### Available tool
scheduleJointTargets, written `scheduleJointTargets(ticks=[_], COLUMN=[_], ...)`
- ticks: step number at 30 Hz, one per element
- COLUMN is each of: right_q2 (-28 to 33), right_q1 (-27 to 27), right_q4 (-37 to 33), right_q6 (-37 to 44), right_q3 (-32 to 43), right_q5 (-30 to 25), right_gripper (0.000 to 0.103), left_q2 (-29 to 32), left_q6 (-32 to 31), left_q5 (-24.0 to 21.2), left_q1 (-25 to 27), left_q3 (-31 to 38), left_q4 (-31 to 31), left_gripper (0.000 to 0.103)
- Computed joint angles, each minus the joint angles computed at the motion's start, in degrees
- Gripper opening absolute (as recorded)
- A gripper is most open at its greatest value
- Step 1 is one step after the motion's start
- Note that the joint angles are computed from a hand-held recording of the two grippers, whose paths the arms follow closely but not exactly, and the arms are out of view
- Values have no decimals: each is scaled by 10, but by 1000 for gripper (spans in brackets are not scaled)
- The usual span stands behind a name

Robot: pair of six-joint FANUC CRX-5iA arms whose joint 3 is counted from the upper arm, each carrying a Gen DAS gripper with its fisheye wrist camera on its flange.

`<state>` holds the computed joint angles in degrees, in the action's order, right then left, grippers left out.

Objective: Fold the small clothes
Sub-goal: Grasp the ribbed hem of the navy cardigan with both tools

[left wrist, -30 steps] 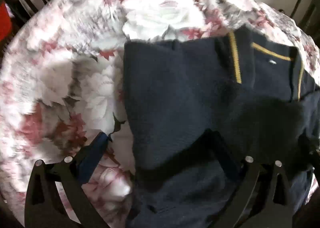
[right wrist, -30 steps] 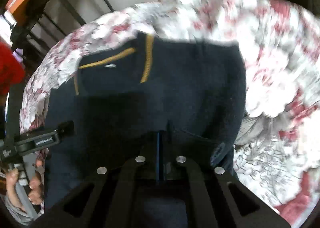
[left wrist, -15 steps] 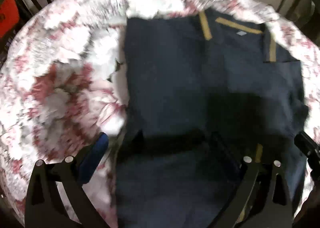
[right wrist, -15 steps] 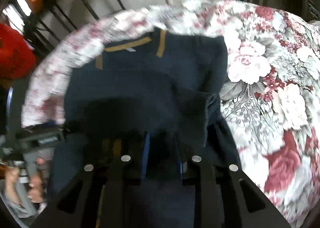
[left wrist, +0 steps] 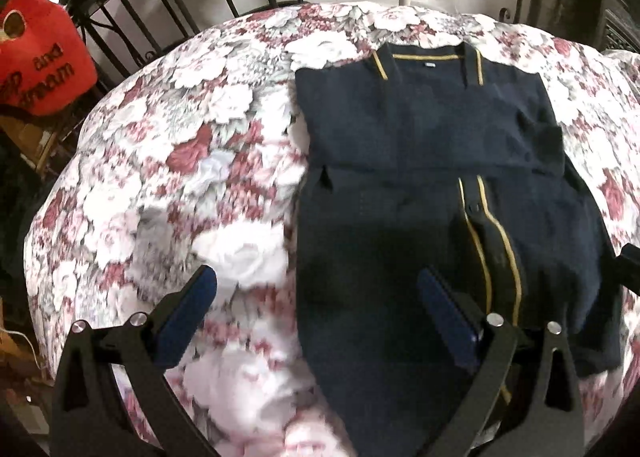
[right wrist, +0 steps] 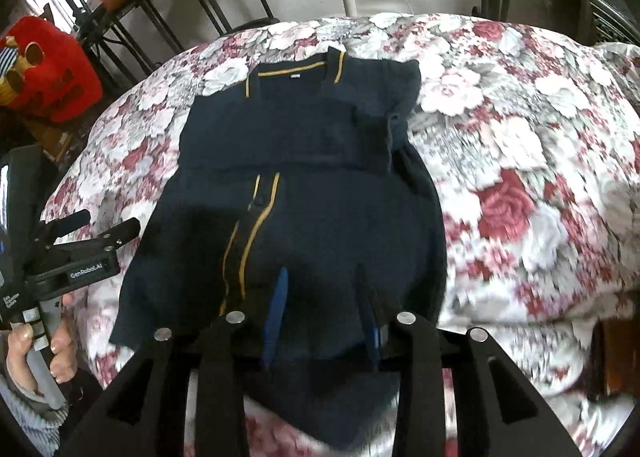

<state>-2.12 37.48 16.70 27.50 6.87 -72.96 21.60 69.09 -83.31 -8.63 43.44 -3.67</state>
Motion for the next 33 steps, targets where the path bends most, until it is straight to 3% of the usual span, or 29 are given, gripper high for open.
scheduleJointTargets(ticks=[8,11,14,16,20,25,33], right_q2=[-29,-41,-47,-61,-63,-70,-88], right_q1=[27,38,43,47,32,4,-27], right_q4=[22,34,33,47,31,-5,-62], right_q6=[-35,-52,-62,-76,-80,-94,-124], right_q3=[-27,-35,-32,-48,-49,-58,-76], right_q5=[-3,-5,-13,1,-4,14,40], right_gripper=[36,42,46,57,58,58,58], left_q2=[-64,-75,-68,-53,-8,75,125], left_q6=[-13,-13,-12,-12,4,57,107], left_q5=[33,26,-10,-40,-98,-202,-248], left_q1=[7,12,17,26,53,91,104], left_q3=[-76,-84,-72,-55,-17,40,58], left_q4=[-13,-4,8,28,80,179,234], left_gripper=[98,98,98,98,98,98,98])
